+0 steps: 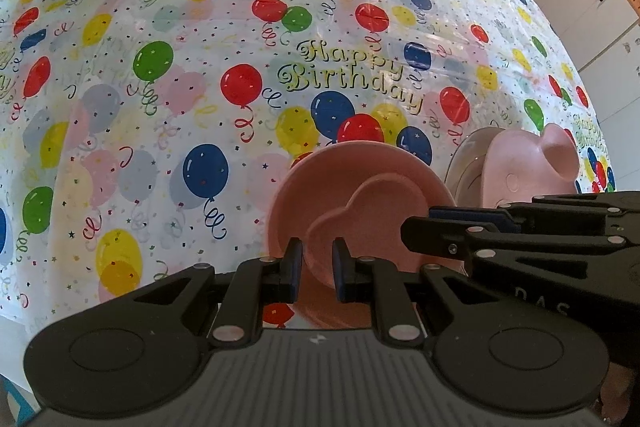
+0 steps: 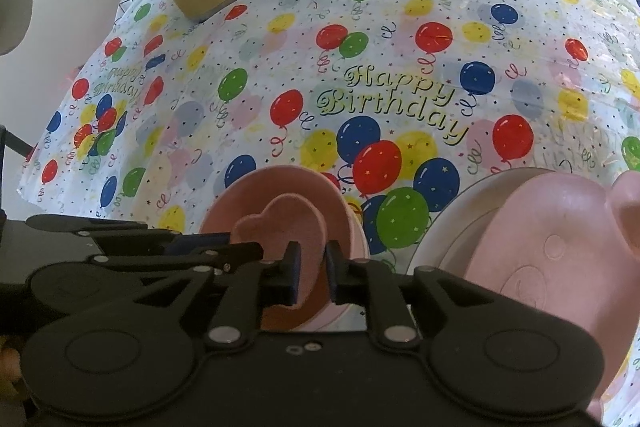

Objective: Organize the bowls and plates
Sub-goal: 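Lower the heart-shaped dish into the pink bowl and open both grippers, then close both grippers on the rim of the pink bowl holding the heart dish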

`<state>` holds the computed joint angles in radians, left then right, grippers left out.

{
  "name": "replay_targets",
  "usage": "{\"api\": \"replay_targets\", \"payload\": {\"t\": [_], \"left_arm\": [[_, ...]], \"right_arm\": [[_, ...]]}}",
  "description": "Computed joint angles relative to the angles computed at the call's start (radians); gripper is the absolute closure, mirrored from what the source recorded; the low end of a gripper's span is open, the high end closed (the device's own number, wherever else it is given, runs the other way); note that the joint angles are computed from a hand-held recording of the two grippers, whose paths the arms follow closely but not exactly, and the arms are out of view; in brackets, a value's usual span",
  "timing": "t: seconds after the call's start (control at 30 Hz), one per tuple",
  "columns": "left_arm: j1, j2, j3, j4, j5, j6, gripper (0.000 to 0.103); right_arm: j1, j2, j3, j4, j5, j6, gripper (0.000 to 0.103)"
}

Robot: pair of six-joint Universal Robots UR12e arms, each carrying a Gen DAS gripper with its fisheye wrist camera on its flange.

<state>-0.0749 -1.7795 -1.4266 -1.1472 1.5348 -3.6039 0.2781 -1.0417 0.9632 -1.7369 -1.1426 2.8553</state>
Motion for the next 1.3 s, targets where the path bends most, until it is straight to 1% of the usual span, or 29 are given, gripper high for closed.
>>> {"api": "replay_targets", "payload": {"t": [0.17,0.37,0.4,0.43,0.67,0.83,0.97,1.03,1.07,1.1,1.13,1.17,1.2,1.27,1.3], "left_arm": [[0.001,0.005,-0.002,-0.001,-0.003,-0.004,0.088],[-0.003,0.02,-0.017,0.028,-0.004,0.004,0.088],[-0.003,0.024,-0.021,0.035,-0.004,0.007,0.088],[-0.005,0.027,-0.023,0.041,-0.001,0.008,0.088],[-0.011,0.052,-0.047,0.091,0.013,0.013,0.087],[-0.014,0.069,-0.064,0.126,0.027,-0.002,0.087],[-0.017,0.08,-0.08,0.166,0.033,0.011,0.086],[-0.019,0.085,-0.087,0.181,0.042,0.014,0.079],[-0.02,0.087,-0.089,0.185,0.043,0.012,0.074],[-0.02,0.088,-0.091,0.188,0.045,0.009,0.067],[-0.02,0.089,-0.092,0.19,0.05,0.005,0.061],[-0.021,0.09,-0.094,0.196,0.059,0.002,0.048],[-0.025,0.091,-0.096,0.2,0.081,-0.005,0.041],[-0.024,0.093,-0.101,0.21,0.085,-0.012,0.039],[-0.022,0.095,-0.104,0.213,0.081,-0.017,0.039]], "right_arm": [[-0.001,-0.006,0.002,-0.004,0.004,-0.006,0.084],[-0.006,-0.018,0.014,-0.024,0.014,-0.008,0.078],[-0.006,-0.022,0.018,-0.031,0.016,-0.008,0.076],[-0.007,-0.026,0.022,-0.039,0.016,-0.007,0.071],[-0.012,-0.052,0.052,-0.088,0.016,0.002,0.067],[-0.016,-0.074,0.082,-0.131,0.009,0.008,0.057],[-0.02,-0.084,0.097,-0.152,0.013,0.014,0.055],[-0.021,-0.087,0.102,-0.16,0.014,0.02,0.054],[-0.022,-0.089,0.105,-0.164,0.014,0.021,0.052],[-0.022,-0.092,0.11,-0.171,0.013,0.023,0.044],[-0.023,-0.095,0.115,-0.181,0.013,0.025,0.039],[-0.024,-0.098,0.121,-0.192,0.016,0.024,0.039],[-0.024,-0.1,0.124,-0.197,0.017,0.022,0.039],[-0.026,-0.1,0.123,-0.198,0.022,0.027,0.035],[-0.027,-0.101,0.125,-0.203,0.026,0.031,0.03]]}}
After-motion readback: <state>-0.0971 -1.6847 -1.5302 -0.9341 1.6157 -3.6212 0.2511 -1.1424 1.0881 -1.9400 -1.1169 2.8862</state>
